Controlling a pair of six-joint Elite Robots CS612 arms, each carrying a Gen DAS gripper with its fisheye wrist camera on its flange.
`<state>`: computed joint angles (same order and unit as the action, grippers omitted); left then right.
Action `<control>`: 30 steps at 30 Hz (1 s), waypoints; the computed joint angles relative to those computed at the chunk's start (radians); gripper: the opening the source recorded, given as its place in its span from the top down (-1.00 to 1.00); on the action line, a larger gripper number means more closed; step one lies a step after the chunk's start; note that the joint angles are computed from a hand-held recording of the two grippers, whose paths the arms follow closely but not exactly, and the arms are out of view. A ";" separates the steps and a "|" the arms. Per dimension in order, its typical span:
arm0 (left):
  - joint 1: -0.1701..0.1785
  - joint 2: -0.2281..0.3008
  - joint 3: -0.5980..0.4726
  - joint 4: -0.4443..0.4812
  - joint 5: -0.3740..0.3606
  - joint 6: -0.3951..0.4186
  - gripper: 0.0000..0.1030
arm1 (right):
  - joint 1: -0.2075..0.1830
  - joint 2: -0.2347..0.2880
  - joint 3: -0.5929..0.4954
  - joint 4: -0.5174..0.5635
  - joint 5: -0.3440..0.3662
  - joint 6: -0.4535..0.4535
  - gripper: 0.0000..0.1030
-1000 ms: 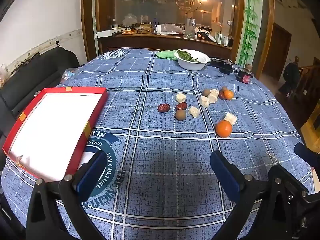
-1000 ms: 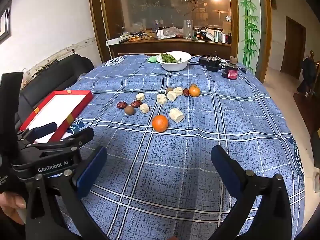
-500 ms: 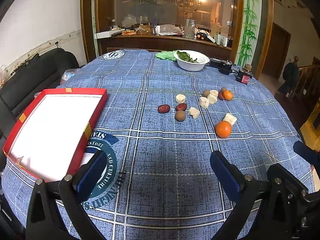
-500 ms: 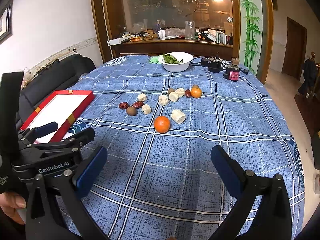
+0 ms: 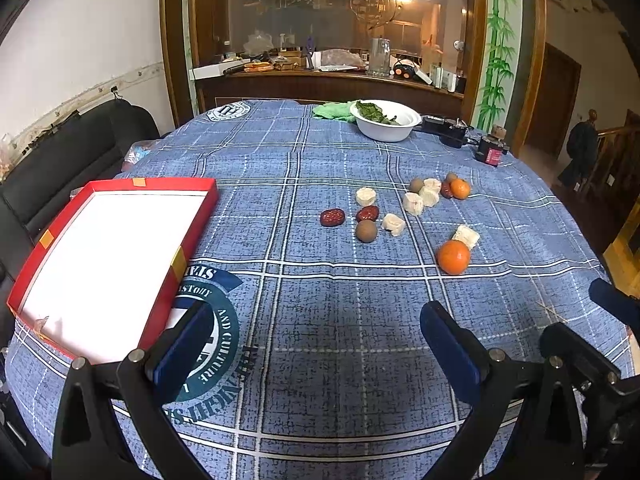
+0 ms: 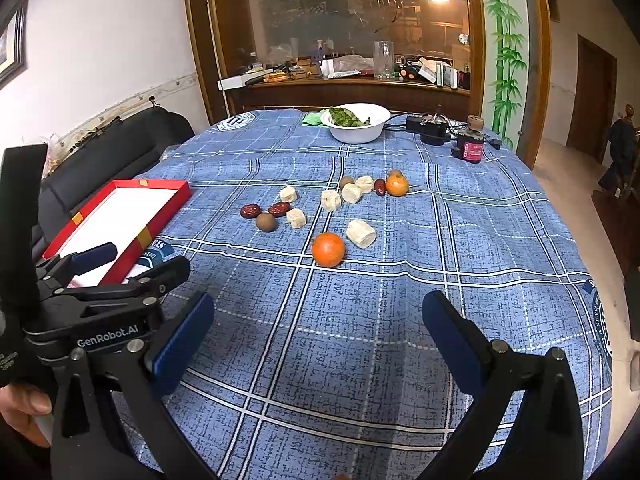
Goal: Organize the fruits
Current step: 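Move both tools toward the fruits on the blue tablecloth, then grasp the orange with the right tool while the left tool grasps the brown round fruit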
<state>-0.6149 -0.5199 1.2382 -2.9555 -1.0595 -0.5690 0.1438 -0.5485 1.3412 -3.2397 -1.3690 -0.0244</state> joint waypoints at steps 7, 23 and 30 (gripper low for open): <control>0.012 0.012 -0.015 0.008 -0.044 0.010 -0.99 | -0.009 0.003 -0.012 0.062 0.008 -0.004 -1.00; 0.061 0.104 -0.210 0.142 -0.108 0.033 -0.68 | -0.002 0.160 -0.330 0.361 0.089 0.050 -0.17; 0.071 0.177 -0.347 0.240 -0.200 0.084 -0.37 | -0.005 0.167 -0.344 0.383 0.061 0.035 0.38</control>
<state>-0.5439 -0.3430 0.8913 -2.7152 -1.2595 -0.4854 0.1384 -0.3820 0.9971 -2.8566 -1.3085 0.0110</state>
